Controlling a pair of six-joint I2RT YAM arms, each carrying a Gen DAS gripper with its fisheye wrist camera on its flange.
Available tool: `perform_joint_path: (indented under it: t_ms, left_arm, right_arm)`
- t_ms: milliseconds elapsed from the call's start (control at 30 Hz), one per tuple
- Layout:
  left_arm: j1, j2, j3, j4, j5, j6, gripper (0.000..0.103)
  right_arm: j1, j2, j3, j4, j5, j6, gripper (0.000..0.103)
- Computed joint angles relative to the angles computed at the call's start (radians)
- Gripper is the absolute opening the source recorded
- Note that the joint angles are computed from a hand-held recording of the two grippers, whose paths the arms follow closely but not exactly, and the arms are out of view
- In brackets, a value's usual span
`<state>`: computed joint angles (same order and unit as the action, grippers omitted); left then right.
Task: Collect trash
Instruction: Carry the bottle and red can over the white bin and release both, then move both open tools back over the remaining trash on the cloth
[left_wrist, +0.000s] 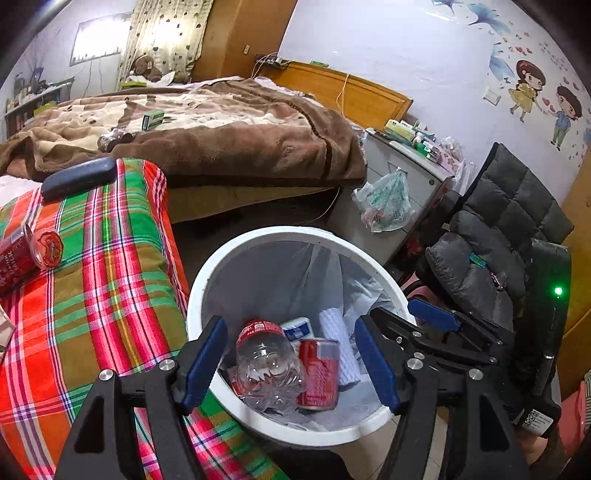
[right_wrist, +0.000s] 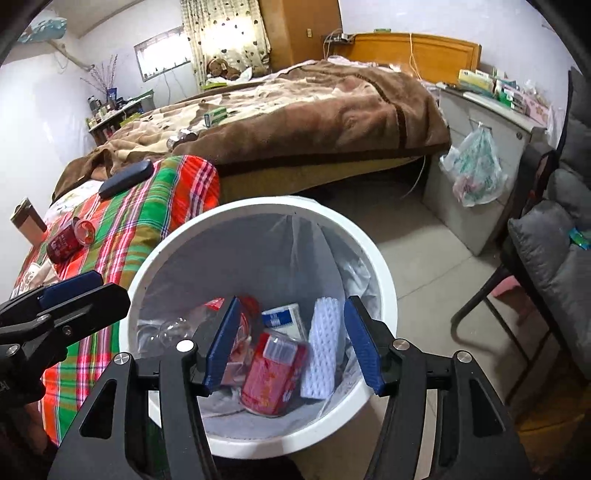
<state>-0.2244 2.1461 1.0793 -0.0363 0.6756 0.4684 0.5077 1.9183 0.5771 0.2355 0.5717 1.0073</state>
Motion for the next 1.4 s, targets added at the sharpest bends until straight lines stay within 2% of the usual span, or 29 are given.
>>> perform_joint_path:
  t_ms: [233, 433, 800, 1033, 1400]
  left_arm:
    - [0.054, -0.061, -0.052, 0.006, 0.031, 0.023, 0.071]
    - [0.122, -0.098, -0.082, -0.003, 0.064, 0.055, 0.071]
    - [0.279, -0.128, -0.094, -0.048, 0.113, 0.136, 0.071]
    - [0.415, -0.093, -0.032, -0.103, 0.130, 0.203, 0.071]
    - [0.605, 0.047, 0.170, -0.146, 0.095, 0.207, 0.071]
  right_arm:
    - [0.044, -0.040, -0.006, -0.010, 0.057, 0.022, 0.060]
    - [0.106, -0.051, 0.038, -0.073, 0.131, 0.040, 0.060]
    - [0.176, -0.050, 0.106, -0.115, 0.188, 0.027, 0.060]
    - [0.202, 0.006, 0.170, -0.077, 0.169, -0.011, 0.060]
    - [0.240, 0.153, 0.366, -0.059, 0.086, -0.105, 0.060]
